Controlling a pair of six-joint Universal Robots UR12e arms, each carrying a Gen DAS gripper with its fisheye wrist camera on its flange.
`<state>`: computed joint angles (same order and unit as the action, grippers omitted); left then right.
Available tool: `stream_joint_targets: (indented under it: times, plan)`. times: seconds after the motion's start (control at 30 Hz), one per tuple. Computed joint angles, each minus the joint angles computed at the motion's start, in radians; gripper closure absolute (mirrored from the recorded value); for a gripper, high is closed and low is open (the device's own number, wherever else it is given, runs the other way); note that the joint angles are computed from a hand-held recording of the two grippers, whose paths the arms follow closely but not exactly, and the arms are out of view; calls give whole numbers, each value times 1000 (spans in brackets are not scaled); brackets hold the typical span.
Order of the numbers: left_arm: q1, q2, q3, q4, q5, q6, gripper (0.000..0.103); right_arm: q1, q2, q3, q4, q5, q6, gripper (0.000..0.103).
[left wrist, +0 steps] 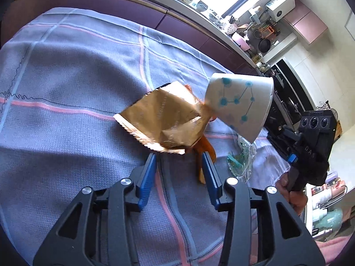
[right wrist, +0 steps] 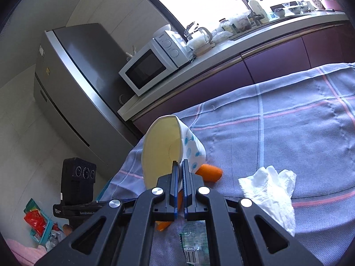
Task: Collect trash
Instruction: 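Lift the wrapper with the left tool while the right tool lifts the cup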
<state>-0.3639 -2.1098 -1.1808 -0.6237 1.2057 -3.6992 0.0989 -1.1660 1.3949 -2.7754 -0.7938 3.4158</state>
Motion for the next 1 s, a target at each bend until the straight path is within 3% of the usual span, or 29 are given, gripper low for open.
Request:
stream_joint_targets:
  times: [0.3, 0.37, 0.47, 0.5, 0.67, 1.0]
  plan:
    - [22, -27, 8, 60, -64, -98, 58, 4, -3, 2, 71, 10, -49, 100]
    - [22, -30, 14, 56, -64, -101, 61, 5, -2, 1, 78, 7, -54, 100]
    - [24, -35, 17, 47, -76, -110, 79, 6, -1, -1, 85, 6, -56, 100]
    - [25, -38, 22, 40, -75, -112, 80, 6, -1, -1, 87, 6, -57, 100]
    - [21, -38, 19, 60, -58, -115, 84, 7, -6, 7, 86, 3, -55, 100]
    - [3, 4, -7, 63, 38, -40, 88, 7, -7, 8, 47, 14, -27, 100]
